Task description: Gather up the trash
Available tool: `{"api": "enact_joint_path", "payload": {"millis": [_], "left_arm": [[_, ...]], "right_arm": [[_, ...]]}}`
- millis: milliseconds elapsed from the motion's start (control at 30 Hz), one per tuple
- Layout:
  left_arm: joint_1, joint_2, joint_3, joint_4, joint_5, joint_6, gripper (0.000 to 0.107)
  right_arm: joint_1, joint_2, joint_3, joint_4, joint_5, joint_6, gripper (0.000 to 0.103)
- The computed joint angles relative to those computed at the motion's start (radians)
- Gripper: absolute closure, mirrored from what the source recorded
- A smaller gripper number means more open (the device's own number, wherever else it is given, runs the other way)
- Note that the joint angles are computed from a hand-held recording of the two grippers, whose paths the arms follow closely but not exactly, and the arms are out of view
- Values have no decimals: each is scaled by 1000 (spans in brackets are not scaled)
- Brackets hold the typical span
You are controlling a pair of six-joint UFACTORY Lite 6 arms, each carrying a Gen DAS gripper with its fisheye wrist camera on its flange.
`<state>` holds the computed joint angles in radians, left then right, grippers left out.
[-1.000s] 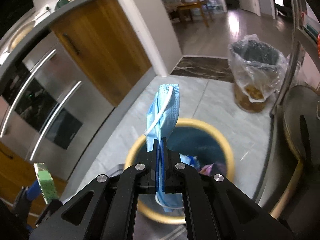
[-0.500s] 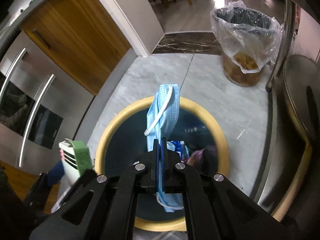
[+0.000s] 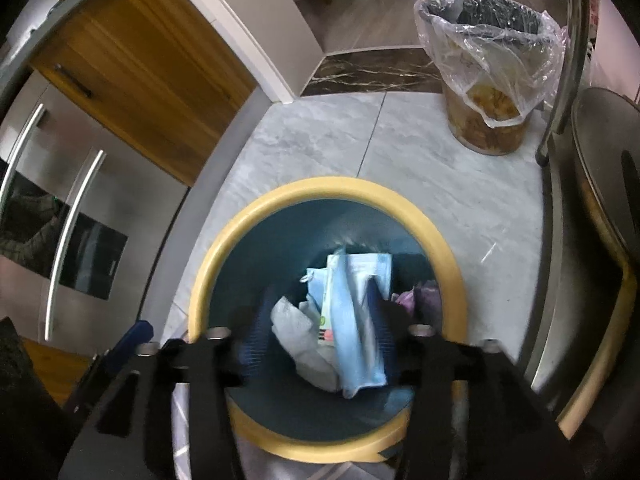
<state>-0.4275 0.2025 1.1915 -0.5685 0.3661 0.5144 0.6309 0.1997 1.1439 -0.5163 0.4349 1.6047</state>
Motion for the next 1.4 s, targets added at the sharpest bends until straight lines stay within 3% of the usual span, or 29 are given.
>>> {"api": "enact_joint_path", "payload": {"millis": [167, 267, 533, 767, 1000, 1167, 1400], "left_arm": [[26, -170, -118, 46, 29, -31, 33], [56, -320, -196, 105, 71, -67, 28], [230, -706, -314, 86, 301, 2, 19], [623, -999, -391, -46, 631, 245, 13], [1211, -1157, -453, -225, 983, 614, 10], [1406, -1176, -504, -273, 1075, 761, 10], [1257, -1204, -546, -245, 964, 708, 10]], "right_arm": [[40, -68, -9, -72, 55, 48, 29], [95, -117, -5, -129, 110, 79, 27], [388, -253, 67, -396, 365, 295, 21], [772, -211, 211, -524, 719, 402, 10], [931, -39, 360, -396, 901, 469, 8], [1016, 25, 394, -340, 992, 554, 7], [1020, 119, 485, -352, 1084, 498, 5]]}}
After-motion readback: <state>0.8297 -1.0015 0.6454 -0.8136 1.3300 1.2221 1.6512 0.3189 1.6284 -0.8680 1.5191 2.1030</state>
